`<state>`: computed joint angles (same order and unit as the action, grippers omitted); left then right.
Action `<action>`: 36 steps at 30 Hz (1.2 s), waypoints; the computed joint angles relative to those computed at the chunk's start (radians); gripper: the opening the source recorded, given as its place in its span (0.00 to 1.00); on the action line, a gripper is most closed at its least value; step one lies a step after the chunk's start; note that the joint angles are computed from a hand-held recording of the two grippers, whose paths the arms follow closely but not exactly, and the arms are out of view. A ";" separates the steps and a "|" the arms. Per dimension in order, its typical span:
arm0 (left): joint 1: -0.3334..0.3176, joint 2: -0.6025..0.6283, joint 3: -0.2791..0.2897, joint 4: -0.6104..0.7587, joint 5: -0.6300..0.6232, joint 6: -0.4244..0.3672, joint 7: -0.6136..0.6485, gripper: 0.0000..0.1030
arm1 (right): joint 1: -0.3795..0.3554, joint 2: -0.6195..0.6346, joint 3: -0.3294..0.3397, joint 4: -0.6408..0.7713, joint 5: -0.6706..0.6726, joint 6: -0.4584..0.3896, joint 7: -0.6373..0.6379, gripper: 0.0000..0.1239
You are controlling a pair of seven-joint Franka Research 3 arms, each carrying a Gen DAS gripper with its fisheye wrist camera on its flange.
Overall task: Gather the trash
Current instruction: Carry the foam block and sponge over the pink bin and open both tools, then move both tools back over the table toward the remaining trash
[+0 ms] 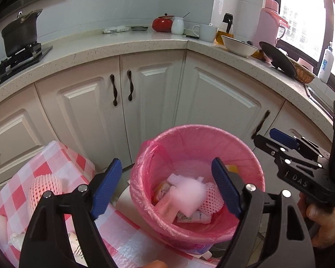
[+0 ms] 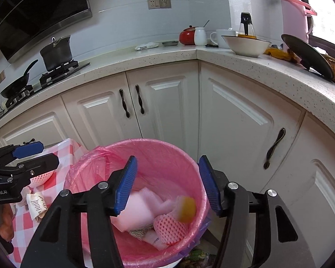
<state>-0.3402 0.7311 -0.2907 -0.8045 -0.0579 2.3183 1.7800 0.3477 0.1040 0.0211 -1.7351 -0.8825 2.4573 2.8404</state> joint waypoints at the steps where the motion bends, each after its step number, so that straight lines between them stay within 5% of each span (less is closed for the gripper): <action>1: 0.006 -0.015 -0.001 -0.027 -0.004 0.011 -0.001 0.77 | 0.000 -0.003 0.000 -0.005 0.000 0.002 0.002 0.44; 10: 0.066 -0.146 -0.024 -0.260 -0.037 0.118 0.008 0.77 | 0.010 -0.008 0.012 -0.011 -0.008 -0.003 0.015 0.44; 22: 0.158 -0.302 -0.036 -0.500 -0.105 0.227 0.030 0.77 | 0.037 -0.004 0.029 0.002 -0.021 -0.020 0.034 0.59; 36: 0.263 -0.490 0.004 -0.768 -0.231 0.326 0.065 0.77 | 0.109 0.072 0.024 0.108 0.014 -0.018 -0.023 0.59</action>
<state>-0.0773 0.2407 -0.2870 -1.5724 -0.2893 2.6447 1.8450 0.4571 0.1763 0.0447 -1.6275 -0.8690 2.4389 2.8171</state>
